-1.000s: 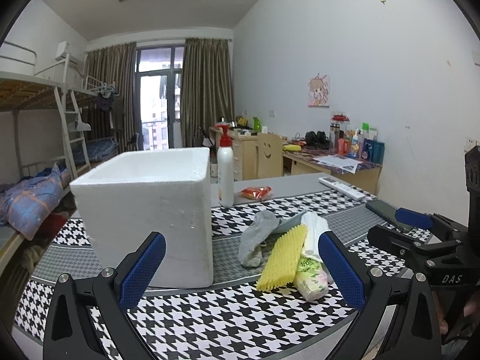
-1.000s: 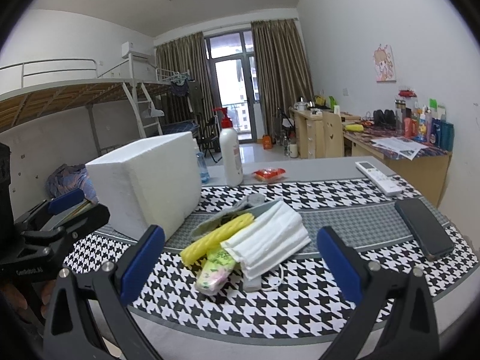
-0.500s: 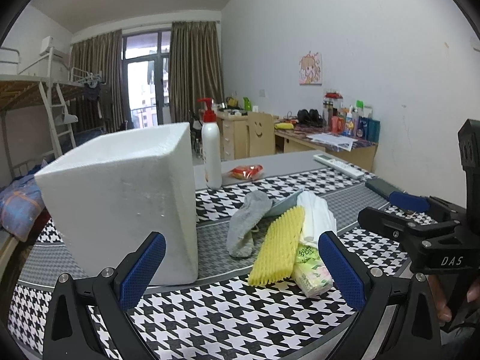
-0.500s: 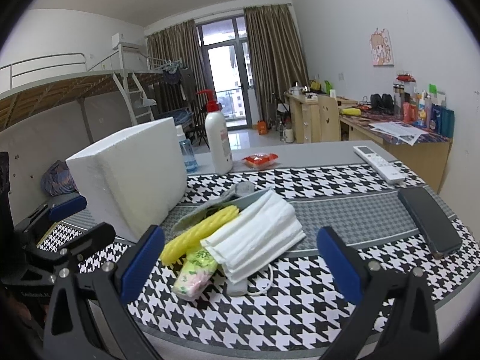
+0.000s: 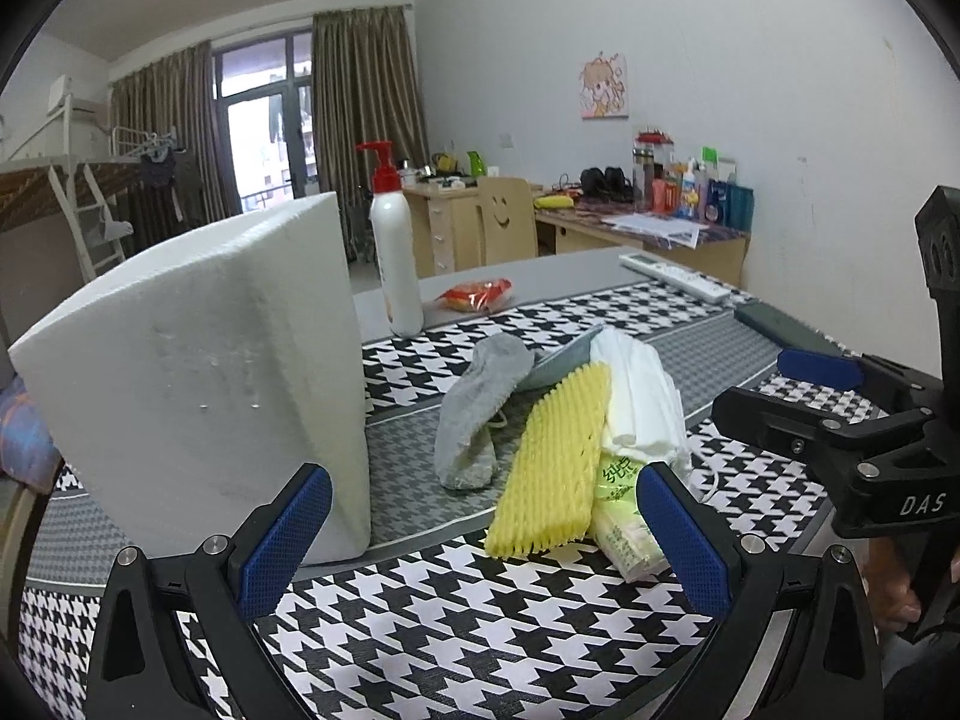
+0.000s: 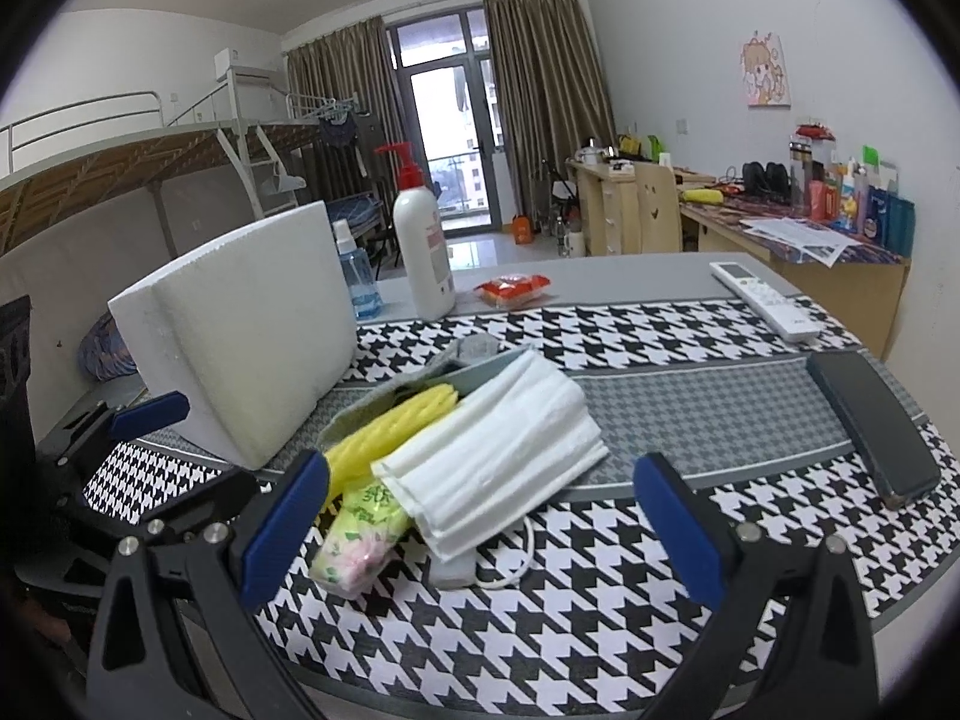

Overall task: Organize soft objects
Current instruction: 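Grasp the yellow foam sleeve with the left gripper while the right gripper grasps the white mask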

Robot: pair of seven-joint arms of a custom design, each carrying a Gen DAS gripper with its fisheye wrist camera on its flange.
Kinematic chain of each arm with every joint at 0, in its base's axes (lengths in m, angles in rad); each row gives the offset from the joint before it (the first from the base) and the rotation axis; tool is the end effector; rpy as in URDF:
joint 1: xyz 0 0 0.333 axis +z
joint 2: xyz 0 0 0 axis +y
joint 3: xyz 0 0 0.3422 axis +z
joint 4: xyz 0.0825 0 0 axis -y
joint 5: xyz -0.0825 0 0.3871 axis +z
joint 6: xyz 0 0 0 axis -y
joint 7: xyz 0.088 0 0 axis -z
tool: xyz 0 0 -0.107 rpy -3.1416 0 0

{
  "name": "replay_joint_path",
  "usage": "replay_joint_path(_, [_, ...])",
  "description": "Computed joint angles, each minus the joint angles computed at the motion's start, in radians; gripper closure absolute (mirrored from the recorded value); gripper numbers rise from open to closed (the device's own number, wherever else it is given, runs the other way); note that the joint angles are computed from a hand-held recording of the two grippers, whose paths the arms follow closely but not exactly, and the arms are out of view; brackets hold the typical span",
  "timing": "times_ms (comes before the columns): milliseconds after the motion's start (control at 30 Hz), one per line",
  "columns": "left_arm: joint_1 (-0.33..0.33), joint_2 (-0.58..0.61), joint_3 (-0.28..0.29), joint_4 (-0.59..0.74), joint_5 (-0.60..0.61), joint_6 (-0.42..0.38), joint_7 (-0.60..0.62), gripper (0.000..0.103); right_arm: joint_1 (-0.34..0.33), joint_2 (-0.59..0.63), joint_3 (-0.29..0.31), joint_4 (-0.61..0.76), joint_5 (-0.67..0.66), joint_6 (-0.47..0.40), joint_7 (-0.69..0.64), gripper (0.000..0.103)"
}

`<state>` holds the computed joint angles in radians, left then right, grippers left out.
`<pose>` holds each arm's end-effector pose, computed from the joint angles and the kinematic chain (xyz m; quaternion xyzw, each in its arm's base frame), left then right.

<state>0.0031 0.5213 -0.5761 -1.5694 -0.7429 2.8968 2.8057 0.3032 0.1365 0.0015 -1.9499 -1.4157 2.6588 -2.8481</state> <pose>0.6859 -0.2880 0.4807 -0.2618 0.8299 -0.4578 0.1822 0.5887 0.2144 0.4786 -0.4713 0.7263 -0.3688 0.3382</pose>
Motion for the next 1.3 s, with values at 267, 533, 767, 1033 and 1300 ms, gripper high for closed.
replay_joint_path(267, [-0.069,0.03,0.085,0.052,0.146,-0.063,-0.116,0.01,-0.005,0.008,-0.003,-0.013,0.044,0.016,-0.024,0.001])
replay_joint_path(533, [-0.101,0.05,0.124,0.094,0.251,-0.155,-0.156,0.022,0.002,0.018,-0.009,-0.018,0.056,0.044,-0.037,0.001])
replay_joint_path(767, [-0.143,0.067,0.162,0.12,0.341,-0.171,-0.215,0.038,-0.003,0.009,-0.013,-0.029,0.062,0.054,-0.026,0.001])
replay_joint_path(1033, [-0.164,0.106,0.178,0.189,0.392,-0.227,-0.292,0.061,-0.016,0.032,-0.025,0.0,0.143,0.083,-0.091,0.001])
replay_joint_path(1300, [-0.163,0.126,0.17,0.223,0.398,-0.255,-0.293,0.07,-0.007,0.066,-0.046,0.043,0.248,0.095,-0.177,0.001])
